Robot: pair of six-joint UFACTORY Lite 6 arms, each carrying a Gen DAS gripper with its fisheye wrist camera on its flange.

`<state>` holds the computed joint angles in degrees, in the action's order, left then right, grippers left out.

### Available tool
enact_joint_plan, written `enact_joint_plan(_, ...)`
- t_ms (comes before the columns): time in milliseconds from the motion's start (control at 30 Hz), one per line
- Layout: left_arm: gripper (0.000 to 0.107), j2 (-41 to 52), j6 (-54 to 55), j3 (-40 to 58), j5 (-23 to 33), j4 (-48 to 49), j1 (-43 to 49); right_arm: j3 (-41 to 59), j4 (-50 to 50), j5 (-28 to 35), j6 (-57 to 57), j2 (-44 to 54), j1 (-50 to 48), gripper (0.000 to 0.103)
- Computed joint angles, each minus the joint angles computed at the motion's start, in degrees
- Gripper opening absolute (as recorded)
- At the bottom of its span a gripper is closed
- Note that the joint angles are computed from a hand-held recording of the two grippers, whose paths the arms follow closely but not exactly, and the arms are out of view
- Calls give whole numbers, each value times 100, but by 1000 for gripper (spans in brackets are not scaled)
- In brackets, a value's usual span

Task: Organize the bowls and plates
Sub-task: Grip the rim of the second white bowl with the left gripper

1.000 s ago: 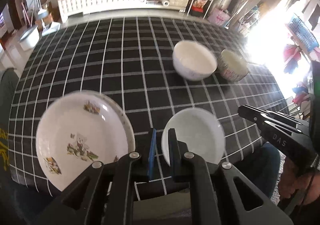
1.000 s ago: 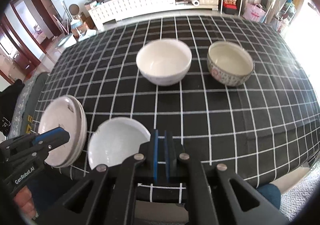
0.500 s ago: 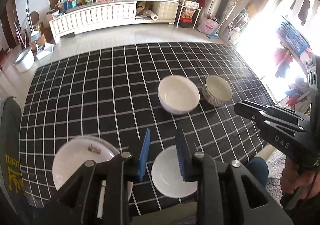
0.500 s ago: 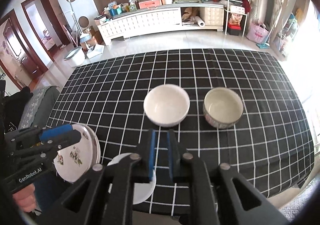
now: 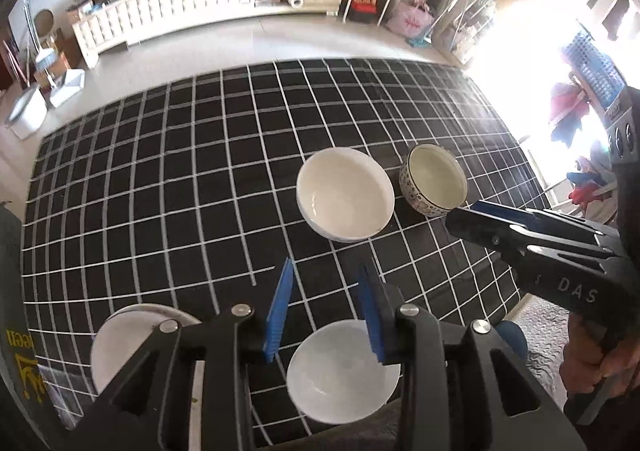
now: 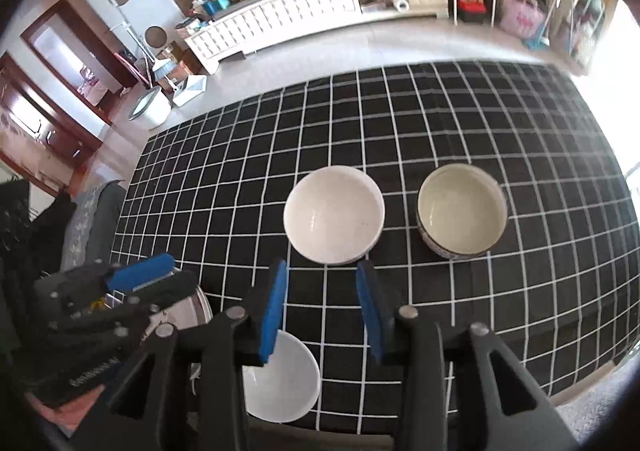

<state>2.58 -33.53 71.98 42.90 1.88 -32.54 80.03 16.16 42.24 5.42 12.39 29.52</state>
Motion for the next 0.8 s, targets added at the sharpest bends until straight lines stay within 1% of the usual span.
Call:
enact_joint_plan(100,31,514,482,316,-73,-454,238,387,438,193,-318,515,-226,41)
enact_joint_plan(233,31,1175,914,734,-177,-859,491,896,365,230,-284,1116,-288,41)
enact_joint_plan(333,31,1600,1170,1001,-228,-1008,637,1312,542,336,-419,1601,-375,41)
enact_joint_plan(433,31,1958,1270,1194,-258,-1037,758,1567,404,345,-322,1939,-368,41)
enact_joint_plan(567,31,2298,1676,1247,-412,-1393,958,1937,196,413,-201,2432,-316,41)
enact_joint_plan(667,31,2584,1815,1409,-423,-1414,999,2083,-39,365,-43,2624,-290,41)
enact_joint_plan(800,31,2890,1986,1591,-460,-1507,996,2095,-103,272,35,2737,-330,41)
